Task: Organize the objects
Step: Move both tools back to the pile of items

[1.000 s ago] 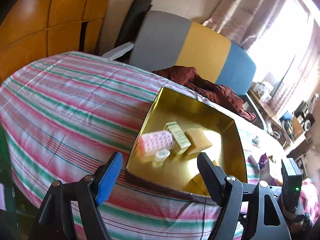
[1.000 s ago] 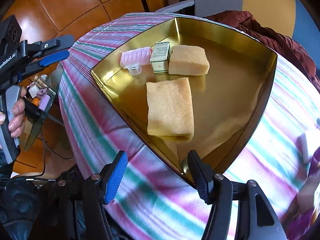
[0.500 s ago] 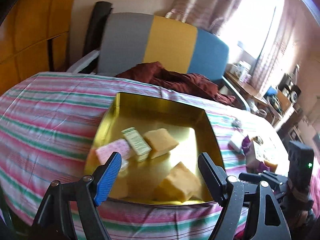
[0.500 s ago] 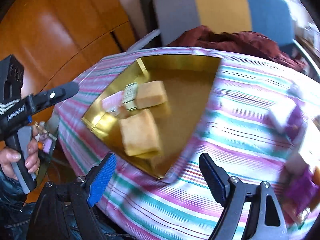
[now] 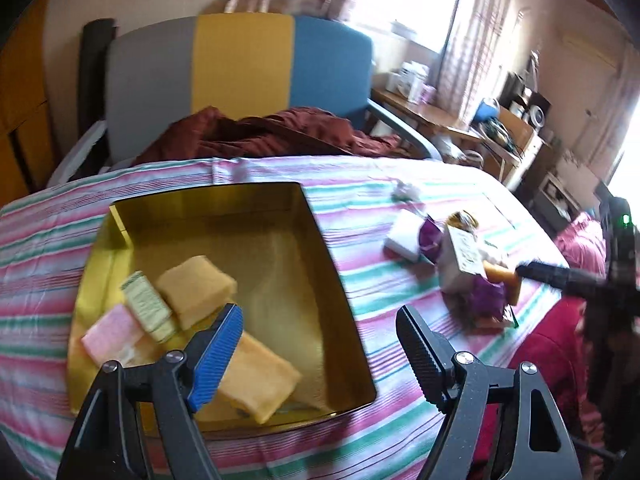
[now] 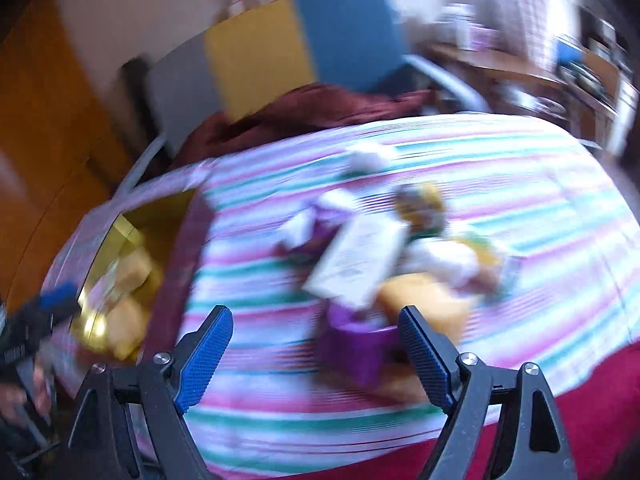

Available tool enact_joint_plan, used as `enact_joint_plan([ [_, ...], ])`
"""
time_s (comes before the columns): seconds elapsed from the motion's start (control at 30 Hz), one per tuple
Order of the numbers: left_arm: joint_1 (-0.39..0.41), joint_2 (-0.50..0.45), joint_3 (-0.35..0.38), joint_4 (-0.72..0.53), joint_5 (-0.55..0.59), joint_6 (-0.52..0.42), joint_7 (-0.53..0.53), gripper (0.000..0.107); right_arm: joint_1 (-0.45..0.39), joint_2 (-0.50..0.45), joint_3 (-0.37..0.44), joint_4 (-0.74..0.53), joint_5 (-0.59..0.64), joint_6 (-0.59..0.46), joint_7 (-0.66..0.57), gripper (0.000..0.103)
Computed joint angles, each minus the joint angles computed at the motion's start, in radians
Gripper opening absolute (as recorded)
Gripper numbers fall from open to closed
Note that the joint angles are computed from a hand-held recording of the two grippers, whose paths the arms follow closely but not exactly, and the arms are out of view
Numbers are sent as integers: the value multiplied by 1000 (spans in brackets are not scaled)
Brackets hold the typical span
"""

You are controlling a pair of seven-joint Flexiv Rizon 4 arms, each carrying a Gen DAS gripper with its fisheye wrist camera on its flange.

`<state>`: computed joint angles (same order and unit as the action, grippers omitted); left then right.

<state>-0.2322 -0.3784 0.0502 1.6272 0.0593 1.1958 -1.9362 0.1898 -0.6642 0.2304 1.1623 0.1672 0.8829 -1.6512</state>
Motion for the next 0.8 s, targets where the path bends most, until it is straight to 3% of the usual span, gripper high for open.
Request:
enact_joint_plan([
  [0.17,4,-48,-36,-66,-33,-39,60,80,-16,-23,-53,-12,-8,63,137,86],
  [0.3,0,-98,-52,-138,-59,-84,105,80,-76,-57,-8,-47,47,33,187,86],
  [0.47,-12,-177,-60,-253,-78,-137,152,79,-148,-77,69,-76,186,60,154,86],
  [0.8,-41,-390,-98,-574,-156,-294,243,75,-168,-75,93,-86,276,57,89,86],
])
